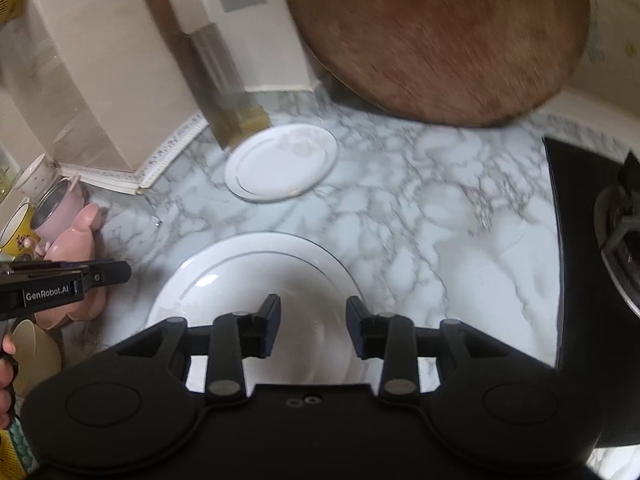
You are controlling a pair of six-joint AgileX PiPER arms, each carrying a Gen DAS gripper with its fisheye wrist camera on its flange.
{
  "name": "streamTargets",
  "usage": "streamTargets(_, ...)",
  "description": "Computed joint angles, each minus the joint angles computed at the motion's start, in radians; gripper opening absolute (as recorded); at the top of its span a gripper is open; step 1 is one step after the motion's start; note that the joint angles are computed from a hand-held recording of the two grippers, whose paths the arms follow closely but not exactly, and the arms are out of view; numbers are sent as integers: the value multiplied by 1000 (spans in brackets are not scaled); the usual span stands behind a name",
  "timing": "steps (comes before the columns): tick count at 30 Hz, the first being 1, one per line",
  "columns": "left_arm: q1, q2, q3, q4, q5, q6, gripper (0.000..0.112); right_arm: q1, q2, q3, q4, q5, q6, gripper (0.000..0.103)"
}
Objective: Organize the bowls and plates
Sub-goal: 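Open both tools and move them to the small white plate by the wall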
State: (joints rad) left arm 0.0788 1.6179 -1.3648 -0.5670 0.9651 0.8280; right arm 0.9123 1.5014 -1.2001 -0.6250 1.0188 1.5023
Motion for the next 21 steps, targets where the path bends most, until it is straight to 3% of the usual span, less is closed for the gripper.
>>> streamTargets(6,44,-2,-37,-51,63,70,14,51,56,-106,-46,59,25,55)
streamTargets(8,53,0,-45,-63,74,84,20,67,75,-136,-65,81,28,63)
streamTargets(12,64,-6,-33,-96,59,117,62,79,95,-170,-93,107,40,72)
streamTargets(13,65,-10,-28,-106,51,126,67,79,96,-175,-99,111,41,76)
streamTargets(17,49,19,-63,-91,61,101,68,57,110,-202,-103,125,-6,85)
streamTargets(19,33,35,-77,-78,45,84,76,33,116,-214,-94,119,-43,91)
streamTargets(21,10,50,-88,-66,11,65,77,3,119,-218,-89,96,-89,99)
